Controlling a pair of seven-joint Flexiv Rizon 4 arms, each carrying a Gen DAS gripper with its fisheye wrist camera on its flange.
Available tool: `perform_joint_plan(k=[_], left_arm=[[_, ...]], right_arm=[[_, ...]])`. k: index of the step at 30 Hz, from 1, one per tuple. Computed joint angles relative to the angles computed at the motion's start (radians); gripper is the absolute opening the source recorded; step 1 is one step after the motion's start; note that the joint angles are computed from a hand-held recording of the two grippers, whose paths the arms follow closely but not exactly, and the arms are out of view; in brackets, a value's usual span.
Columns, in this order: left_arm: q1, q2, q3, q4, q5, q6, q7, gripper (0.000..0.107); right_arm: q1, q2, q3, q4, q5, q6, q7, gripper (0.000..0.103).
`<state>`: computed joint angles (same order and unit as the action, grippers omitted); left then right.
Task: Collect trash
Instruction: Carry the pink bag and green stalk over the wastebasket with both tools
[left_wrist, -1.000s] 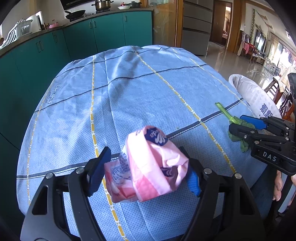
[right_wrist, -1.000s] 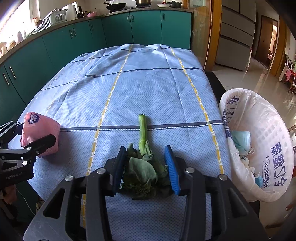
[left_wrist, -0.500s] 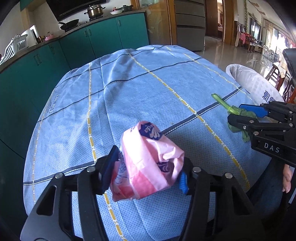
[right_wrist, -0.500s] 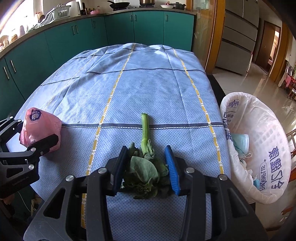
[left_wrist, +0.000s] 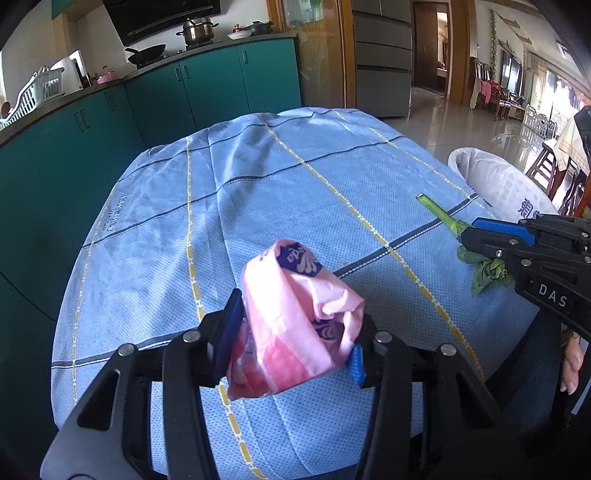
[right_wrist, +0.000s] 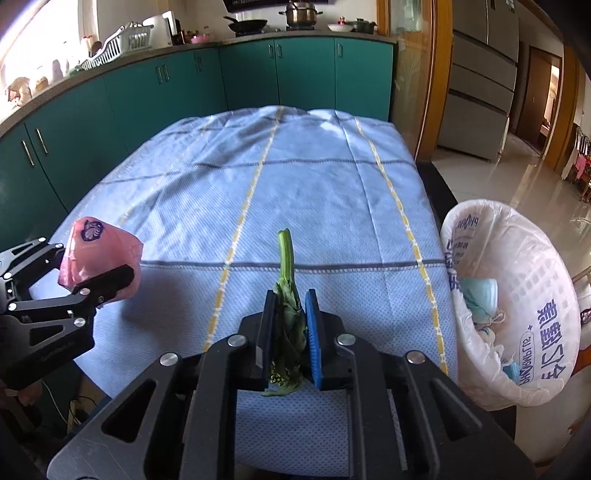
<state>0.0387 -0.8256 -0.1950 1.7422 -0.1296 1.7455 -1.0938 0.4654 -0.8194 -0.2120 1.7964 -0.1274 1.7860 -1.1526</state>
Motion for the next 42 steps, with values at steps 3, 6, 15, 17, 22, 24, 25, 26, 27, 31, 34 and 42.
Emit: perform_joint_plan(k=[3, 6, 15, 17, 22, 24, 25, 26, 27, 31, 34, 42], left_arm=[[0.000, 0.004, 0.001, 0.002, -0.001, 0.010, -0.006, 0.049], [0.004, 0.007, -0.001, 0.003, 0.001, 0.014, -0.011, 0.049], [0.070, 0.029, -0.094, -0.030, 0.009, 0.017, -0.019, 0.049], [0.063, 0.028, -0.096, -0.047, 0.012, 0.022, -0.019, 0.049], [0.045, 0.018, -0.121, -0.096, 0.020, -0.008, 0.001, 0.049], [0.039, 0.006, -0.147, -0.121, 0.022, -0.031, 0.020, 0.049], [0.033, 0.000, -0.153, -0.133, 0.021, -0.038, 0.029, 0.049], [0.023, -0.007, -0.162, -0.149, 0.022, -0.047, 0.043, 0.049], [0.015, -0.014, -0.173, -0.160, 0.024, -0.050, 0.056, 0.049], [-0.012, -0.052, -0.232, -0.217, 0.034, -0.064, 0.121, 0.050], [-0.049, -0.085, -0.262, -0.269, 0.030, -0.083, 0.168, 0.049], [-0.198, -0.183, -0.242, -0.453, -0.040, -0.185, 0.252, 0.050]], right_arm=[[0.015, 0.012, -0.017, 0.011, 0.009, 0.017, -0.004, 0.016], [0.026, 0.021, -0.029, 0.022, 0.025, 0.036, -0.010, 0.016], [0.028, 0.068, -0.060, 0.033, 0.065, 0.081, -0.054, 0.016], [0.015, 0.089, -0.059, 0.041, 0.079, 0.102, -0.067, 0.016], [0.023, 0.111, -0.100, 0.055, 0.142, 0.133, -0.097, 0.016], [0.033, 0.114, -0.132, 0.063, 0.178, 0.141, -0.106, 0.017], [0.032, 0.116, -0.139, 0.066, 0.192, 0.145, -0.109, 0.017], [0.029, 0.119, -0.146, 0.071, 0.207, 0.148, -0.111, 0.017], [0.030, 0.122, -0.160, 0.080, 0.227, 0.153, -0.111, 0.017], [0.032, 0.134, -0.208, 0.118, 0.301, 0.166, -0.110, 0.017], [0.021, 0.143, -0.231, 0.146, 0.339, 0.165, -0.102, 0.017], [0.015, 0.145, -0.289, 0.191, 0.363, 0.132, -0.079, 0.017]])
